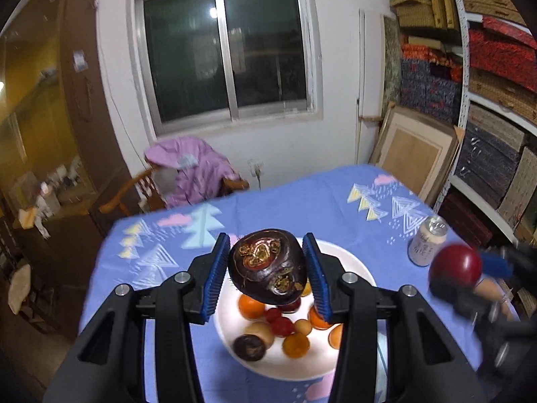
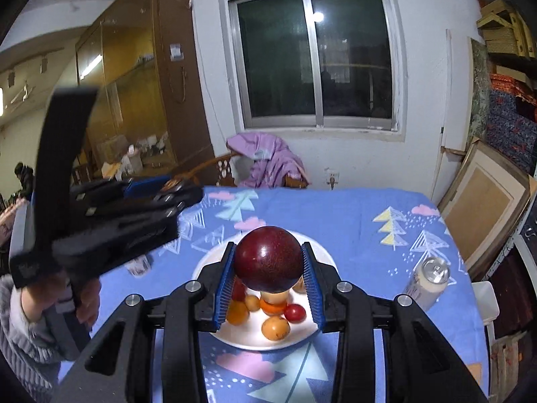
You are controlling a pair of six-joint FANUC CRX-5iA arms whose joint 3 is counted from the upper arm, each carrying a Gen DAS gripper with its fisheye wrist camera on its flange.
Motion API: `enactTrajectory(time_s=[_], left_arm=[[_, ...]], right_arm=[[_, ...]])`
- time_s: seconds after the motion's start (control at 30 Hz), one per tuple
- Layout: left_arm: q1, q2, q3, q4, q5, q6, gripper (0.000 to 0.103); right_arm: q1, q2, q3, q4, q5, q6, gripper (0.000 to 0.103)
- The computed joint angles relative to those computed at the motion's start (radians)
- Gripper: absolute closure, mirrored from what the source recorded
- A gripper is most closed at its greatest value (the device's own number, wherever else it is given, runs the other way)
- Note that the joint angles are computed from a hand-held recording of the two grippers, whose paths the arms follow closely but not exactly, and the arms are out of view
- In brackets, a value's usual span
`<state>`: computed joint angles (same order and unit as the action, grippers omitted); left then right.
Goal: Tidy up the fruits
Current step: 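Lift both fruits over the white plate, lower them and open both tools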
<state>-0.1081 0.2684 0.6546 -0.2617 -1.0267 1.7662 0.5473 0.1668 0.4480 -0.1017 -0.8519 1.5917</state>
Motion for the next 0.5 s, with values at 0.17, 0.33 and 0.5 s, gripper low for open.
enactTrajectory(time_s=[0.17, 0.33, 0.5], left_arm=[[0.035, 0.096, -0.015, 0.080, 0.007, -0.025, 0.059], [0.066, 0.169, 0.015, 0.086, -0.009, -0.007, 0.059], [0.112, 0.233, 0.079, 0.111, -0.056, -0.016, 0.059]], right_arm=[[-0.014, 0.106, 0.024, 0.033, -0.037, -0.041, 0.064], [-0.006, 0.210, 0.130, 0.038, -0.084, -0.025, 0.064], [0.033, 0.343, 0.292, 0.050, -0.173, 0.031, 0.064]])
